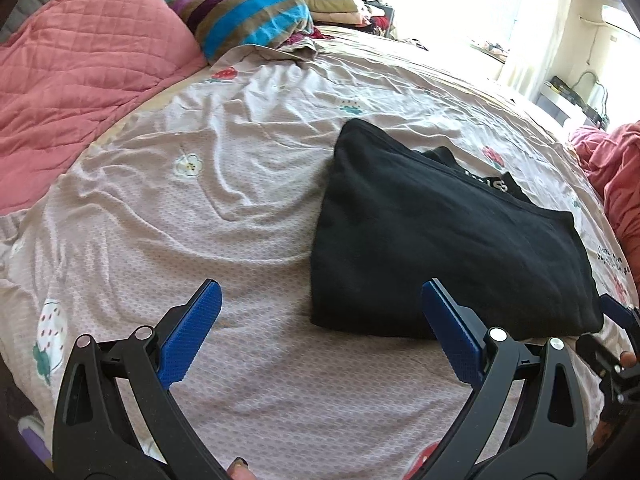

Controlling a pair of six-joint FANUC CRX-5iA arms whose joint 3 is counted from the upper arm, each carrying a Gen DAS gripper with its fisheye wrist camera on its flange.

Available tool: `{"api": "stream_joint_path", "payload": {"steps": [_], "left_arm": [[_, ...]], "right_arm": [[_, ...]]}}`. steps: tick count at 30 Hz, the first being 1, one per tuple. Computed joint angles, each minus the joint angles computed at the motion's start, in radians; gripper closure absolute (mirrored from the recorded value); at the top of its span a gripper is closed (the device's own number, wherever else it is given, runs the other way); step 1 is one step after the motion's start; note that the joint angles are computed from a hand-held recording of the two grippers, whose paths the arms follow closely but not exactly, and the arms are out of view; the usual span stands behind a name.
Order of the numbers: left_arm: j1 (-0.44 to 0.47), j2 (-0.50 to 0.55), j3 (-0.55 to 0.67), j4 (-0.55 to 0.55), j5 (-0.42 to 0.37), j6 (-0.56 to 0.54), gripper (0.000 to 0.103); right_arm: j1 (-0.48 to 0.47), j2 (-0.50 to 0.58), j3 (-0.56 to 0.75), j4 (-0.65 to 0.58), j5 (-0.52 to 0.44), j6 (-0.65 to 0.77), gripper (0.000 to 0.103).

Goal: Fold small clothes
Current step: 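Move both grippers to one side edge of the black sweatshirt and grasp it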

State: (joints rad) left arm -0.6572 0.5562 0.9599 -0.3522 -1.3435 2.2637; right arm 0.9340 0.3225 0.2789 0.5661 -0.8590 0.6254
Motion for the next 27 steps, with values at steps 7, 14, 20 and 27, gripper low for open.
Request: {"api": "stream_joint_path", "payload": {"steps": [7,14,20,27], "left_arm": [[0.025,-0.019,-0.028,0.001,0.01,0.021,0.009],[0.052,-0.003,0.001,0.002,-0.014,0.018,0.009],[0.067,0.045,0.087,-0.007,-0.073,-0.022,0.009],[0.079,0.091,0.168,-0.016,-0.12,-0.054,0.009]], "right_arm": [[0.011,0.075,0.112,-0.044,-0.017,0.088,0.005],[0.023,0.155,0.227,-0.071,-0.044,0.182,0.005],[0.043,0.249,0.352,-0.069,-0.088,0.289,0.005],[0.063,0.351,0.482,-0.055,-0.14,0.398,0.005]]}}
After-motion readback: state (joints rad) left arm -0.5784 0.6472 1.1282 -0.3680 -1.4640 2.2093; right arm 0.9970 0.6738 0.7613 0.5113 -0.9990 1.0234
